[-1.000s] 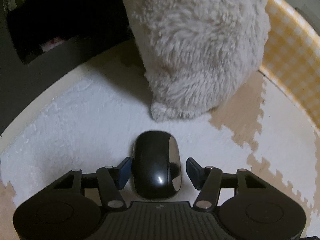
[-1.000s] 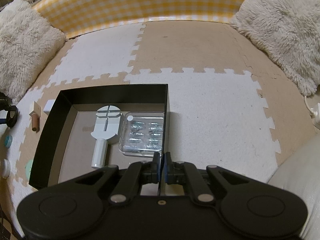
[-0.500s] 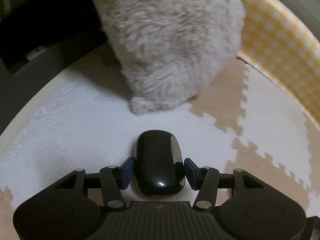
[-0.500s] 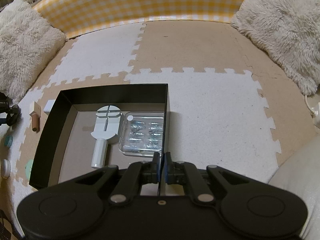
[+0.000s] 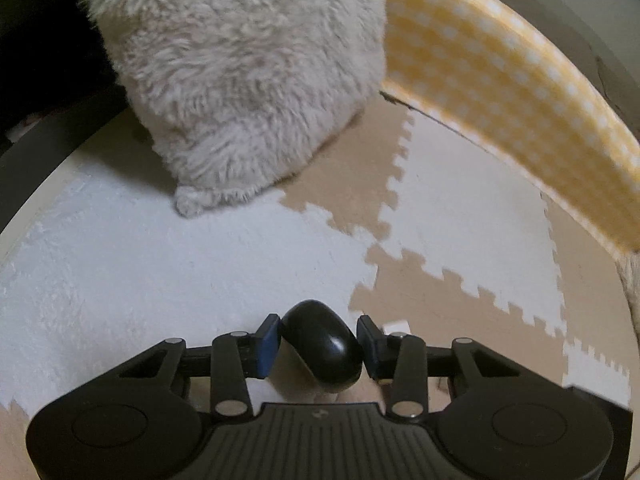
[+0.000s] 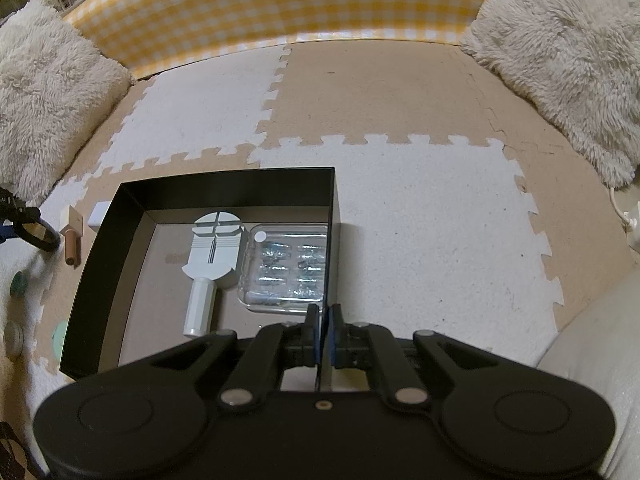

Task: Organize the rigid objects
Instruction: 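Lift the black mouse with the left tool and carry it over the box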

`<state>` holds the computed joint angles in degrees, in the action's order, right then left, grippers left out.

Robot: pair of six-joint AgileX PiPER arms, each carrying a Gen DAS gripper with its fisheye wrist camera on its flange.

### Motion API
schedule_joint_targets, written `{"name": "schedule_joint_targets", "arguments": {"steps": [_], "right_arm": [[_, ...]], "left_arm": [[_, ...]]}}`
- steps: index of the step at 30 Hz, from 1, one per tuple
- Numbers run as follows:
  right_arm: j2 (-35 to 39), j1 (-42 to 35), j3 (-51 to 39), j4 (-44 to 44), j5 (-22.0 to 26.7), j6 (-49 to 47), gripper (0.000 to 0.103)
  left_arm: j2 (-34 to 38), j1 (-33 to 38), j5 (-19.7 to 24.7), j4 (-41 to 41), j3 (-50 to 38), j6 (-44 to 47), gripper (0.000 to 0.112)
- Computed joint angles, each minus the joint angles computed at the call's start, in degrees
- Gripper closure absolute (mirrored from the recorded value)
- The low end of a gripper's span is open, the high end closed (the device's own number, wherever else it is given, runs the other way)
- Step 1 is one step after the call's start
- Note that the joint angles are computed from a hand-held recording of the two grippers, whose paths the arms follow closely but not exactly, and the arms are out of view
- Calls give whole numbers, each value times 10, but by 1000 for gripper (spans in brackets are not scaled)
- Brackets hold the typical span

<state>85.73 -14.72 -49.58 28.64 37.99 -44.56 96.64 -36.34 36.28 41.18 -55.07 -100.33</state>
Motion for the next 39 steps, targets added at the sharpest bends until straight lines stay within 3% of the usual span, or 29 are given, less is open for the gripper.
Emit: {"name": "schedule_joint_targets", "arguments": {"steps": [4, 9, 17, 22, 28, 39], "right_arm": [[0, 0, 0, 1, 0, 0, 98], [0, 0, 1, 1, 0, 0, 98], [0, 1, 1, 0, -1, 1, 98], [0, 0, 2, 0, -1, -1, 98], [0, -1, 1, -1, -2, -3, 98], [3, 2, 0, -6, -3, 1, 98]], "left_arm": [[-5, -7, 6, -42, -5, 56, 70], [-15, -12, 33, -39, 14, 27, 64], [-41, -5, 28, -69, 45, -65, 33], [-26, -20, 34, -79, 27, -85, 22], [5, -22, 55, -56, 10, -105, 22], [51, -18, 65, -67, -20, -3, 25]]}}
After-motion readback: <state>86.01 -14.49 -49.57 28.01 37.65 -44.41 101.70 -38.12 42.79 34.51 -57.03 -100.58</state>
